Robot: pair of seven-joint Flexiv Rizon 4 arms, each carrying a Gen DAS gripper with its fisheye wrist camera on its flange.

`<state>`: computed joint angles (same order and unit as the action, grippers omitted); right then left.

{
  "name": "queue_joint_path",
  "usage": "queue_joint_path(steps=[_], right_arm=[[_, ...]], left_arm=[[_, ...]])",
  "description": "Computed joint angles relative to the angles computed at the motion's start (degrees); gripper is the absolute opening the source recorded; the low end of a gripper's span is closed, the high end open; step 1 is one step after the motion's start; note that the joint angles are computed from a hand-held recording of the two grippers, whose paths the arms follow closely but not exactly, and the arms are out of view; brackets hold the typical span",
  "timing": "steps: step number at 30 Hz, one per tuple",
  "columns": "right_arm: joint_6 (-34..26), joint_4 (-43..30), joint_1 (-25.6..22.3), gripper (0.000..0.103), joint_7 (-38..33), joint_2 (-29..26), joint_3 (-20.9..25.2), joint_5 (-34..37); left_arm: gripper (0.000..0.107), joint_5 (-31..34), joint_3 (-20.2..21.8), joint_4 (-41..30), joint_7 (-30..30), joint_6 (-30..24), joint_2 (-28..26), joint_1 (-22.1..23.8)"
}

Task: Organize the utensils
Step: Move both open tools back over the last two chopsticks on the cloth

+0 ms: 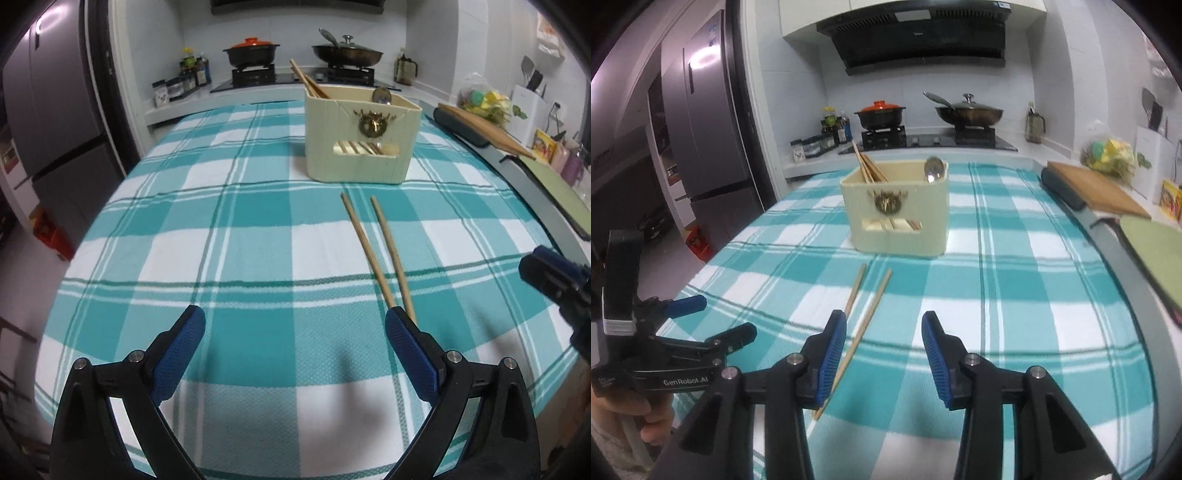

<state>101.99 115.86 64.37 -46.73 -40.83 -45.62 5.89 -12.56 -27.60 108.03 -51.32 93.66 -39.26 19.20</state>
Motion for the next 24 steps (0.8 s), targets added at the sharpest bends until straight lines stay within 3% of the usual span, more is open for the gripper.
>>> queue_joint_path(steps=[10,24], right_arm=[[-1.31,5.12,5.47,0.043,7.50,-3.73,-2.32,3.34],[-1.67,4.29,4.82,0.043,9.52,-5.21,-1.29,1.14]], left_arm=[[0.098,1.92,-1.71,2.67,-1.22,1.61,-0.11,1.26],[0.098,1.74,0.58,1.37,-2.14,0.06,-1.27,-0.43]])
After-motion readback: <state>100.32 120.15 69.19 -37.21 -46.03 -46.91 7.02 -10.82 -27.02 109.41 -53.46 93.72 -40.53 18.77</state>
